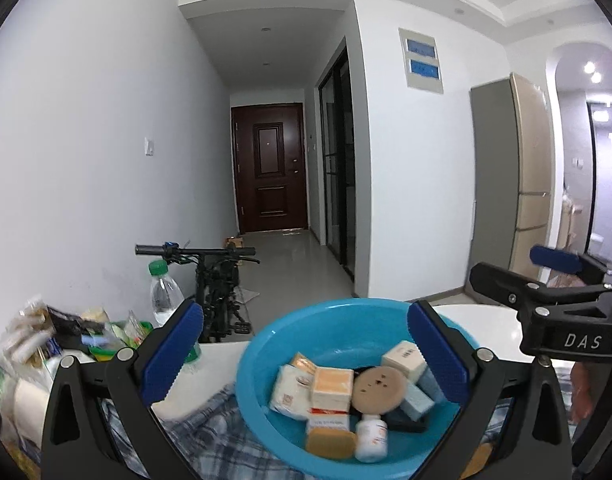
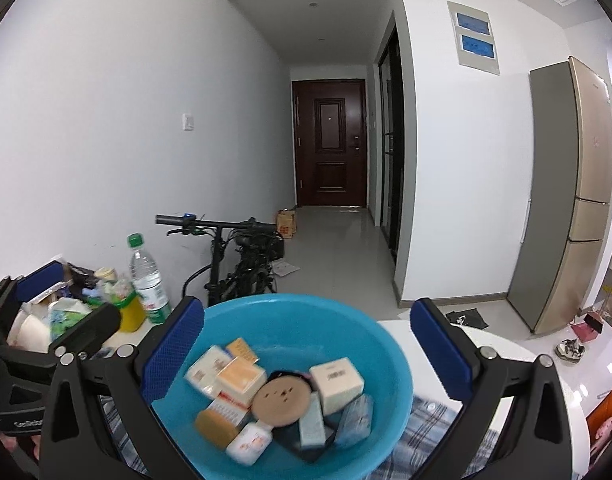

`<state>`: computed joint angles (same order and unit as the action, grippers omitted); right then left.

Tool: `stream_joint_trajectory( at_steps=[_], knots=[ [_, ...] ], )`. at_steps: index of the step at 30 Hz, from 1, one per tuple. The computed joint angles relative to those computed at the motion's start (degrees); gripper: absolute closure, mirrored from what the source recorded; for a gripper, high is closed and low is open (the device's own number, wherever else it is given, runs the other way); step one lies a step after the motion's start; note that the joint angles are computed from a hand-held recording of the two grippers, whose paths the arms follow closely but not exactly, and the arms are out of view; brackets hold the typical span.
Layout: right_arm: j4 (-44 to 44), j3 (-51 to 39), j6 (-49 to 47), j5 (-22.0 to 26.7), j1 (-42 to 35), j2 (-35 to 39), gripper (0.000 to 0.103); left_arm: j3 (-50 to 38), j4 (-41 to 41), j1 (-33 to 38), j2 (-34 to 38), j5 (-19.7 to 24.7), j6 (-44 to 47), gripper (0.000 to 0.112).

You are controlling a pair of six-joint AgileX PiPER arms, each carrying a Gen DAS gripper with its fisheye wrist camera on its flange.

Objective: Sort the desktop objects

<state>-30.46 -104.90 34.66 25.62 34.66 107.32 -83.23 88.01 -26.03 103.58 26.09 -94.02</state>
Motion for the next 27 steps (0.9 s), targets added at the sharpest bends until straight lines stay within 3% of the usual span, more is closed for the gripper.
stream_joint_trajectory(
  at_steps=[5, 9, 15, 21, 27],
  knots=[
    [-10.9, 11.6, 13.2, -1.8, 1.3, -7.0, 0.0, 5.4, -0.3, -2.0, -3.1, -0.6, -1.3, 0.009],
    [-19.2, 19.3, 20.4, -1.6, 3.0, -11.7, 0.0, 10.6, 7.0, -5.4, -5.3, 3.3, -9.4, 0.009],
    [-36.4, 26.3, 36.2, 1.5, 6.9, -16.2, 0.0, 15.5, 8.4, -10.9, -8.2, 9.2, -10.4, 0.009],
    [-43.0, 30.3, 43.5, 5.3, 9.7, -18.5, 0.0, 22.0, 7.8, -15.0, -13.3, 11.3, -12.0, 0.009],
    [-45.1, 35.6, 47.2, 3.5, 10.6, -22.0, 0.0, 25.9, 6.9, -21.3, -15.4, 19.0, -10.9, 0.009]
  ],
)
